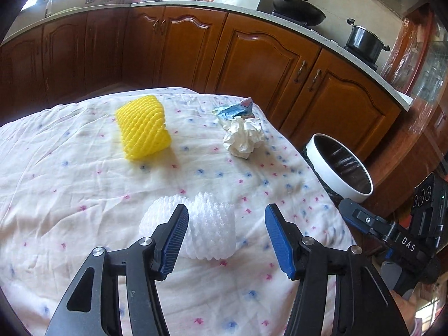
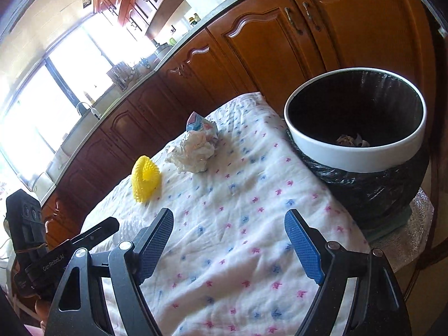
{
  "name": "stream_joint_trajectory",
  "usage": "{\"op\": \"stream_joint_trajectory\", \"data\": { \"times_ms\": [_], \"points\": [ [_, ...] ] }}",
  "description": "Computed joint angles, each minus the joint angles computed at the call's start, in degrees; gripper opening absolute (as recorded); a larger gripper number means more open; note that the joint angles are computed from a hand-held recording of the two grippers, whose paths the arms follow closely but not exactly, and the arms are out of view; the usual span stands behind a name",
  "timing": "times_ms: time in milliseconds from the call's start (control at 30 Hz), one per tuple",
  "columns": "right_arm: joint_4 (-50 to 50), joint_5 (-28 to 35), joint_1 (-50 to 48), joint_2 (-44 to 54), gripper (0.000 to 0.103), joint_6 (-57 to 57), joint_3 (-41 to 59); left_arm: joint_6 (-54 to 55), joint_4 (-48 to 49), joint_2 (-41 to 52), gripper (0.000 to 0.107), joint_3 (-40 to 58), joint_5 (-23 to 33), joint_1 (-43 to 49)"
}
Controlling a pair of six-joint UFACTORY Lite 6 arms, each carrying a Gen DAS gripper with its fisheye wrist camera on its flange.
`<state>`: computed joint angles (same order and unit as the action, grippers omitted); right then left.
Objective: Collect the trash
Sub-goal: 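Move both grippers back from the bin toward the table, then grasp the white foam net with the left gripper while the right gripper grasps the crumpled white tissue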
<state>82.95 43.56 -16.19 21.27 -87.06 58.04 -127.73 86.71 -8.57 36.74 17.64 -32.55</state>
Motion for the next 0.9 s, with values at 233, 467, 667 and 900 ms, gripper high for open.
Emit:
{"op": "stream_joint_trajectory", "data": {
  "times_ms": [233,467,667,900],
  "points": [
    [1.01,-1.17,3.54,-0.11,0.083,0.38,0.26,3.37,-1.95,0.21,0.065,-1.61,0.12,1.78],
    [2.86,-3.02,8.3,1.94,0.083,0.12,3.44,-2.08,4.13,4.43,0.048,-2.44,-2.08,6.56],
    [3.75,-5.64,13.38,7.75,0.082,0.84,10.62,-8.48,13.73,7.4,0.02,0.1,-5.09,9.49],
    [0.81,-8.72,18.53,17.17,0.072,7.43,24.16,-25.99,32.67,7.77,0.019,1.79,-8.34,14.41]
  ]
}}
